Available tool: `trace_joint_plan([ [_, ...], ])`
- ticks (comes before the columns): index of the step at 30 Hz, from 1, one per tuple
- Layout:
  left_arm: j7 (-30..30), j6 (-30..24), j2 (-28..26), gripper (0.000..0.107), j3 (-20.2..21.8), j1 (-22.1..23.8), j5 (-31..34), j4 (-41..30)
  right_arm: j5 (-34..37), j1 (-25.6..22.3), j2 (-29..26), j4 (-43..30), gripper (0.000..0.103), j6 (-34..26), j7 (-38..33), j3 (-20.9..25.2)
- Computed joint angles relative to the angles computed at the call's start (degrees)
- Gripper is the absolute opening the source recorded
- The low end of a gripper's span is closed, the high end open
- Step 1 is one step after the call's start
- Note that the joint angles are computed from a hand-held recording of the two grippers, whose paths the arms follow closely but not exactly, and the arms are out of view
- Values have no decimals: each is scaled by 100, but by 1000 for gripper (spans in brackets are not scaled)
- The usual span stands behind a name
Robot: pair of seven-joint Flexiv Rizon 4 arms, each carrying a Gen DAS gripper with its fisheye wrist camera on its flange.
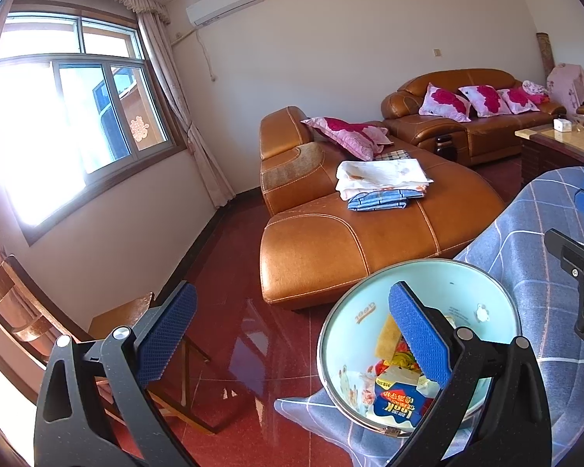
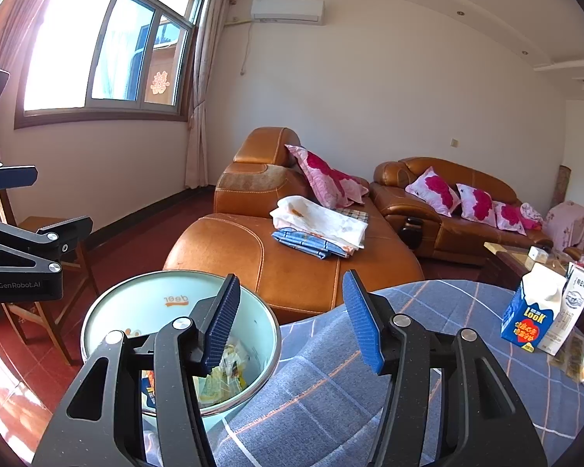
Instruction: Collect trash
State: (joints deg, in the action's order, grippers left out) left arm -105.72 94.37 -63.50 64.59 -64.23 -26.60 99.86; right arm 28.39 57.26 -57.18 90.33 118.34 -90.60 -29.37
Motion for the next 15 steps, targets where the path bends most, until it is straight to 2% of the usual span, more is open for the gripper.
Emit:
trace_joint_plan([
  [4,-2,-20,-88,97,92,-69,-3,0,37,26,-19,-9,57,-5,0,-29],
  [9,130,61,185,97,-163,46,79,28,78,27,10,12,58,-66,37,-29],
  [10,166,133,259,97,-244,85,103,47,82,50,29,54,61,-86,51,-54],
  [11,209,189,304,97,-290,100,104,68,146,139,18,100,65,-125,63,-165],
  [15,501,386,524,97,-569,188,51,154,273,413,107,415,67,-348,258,-543],
])
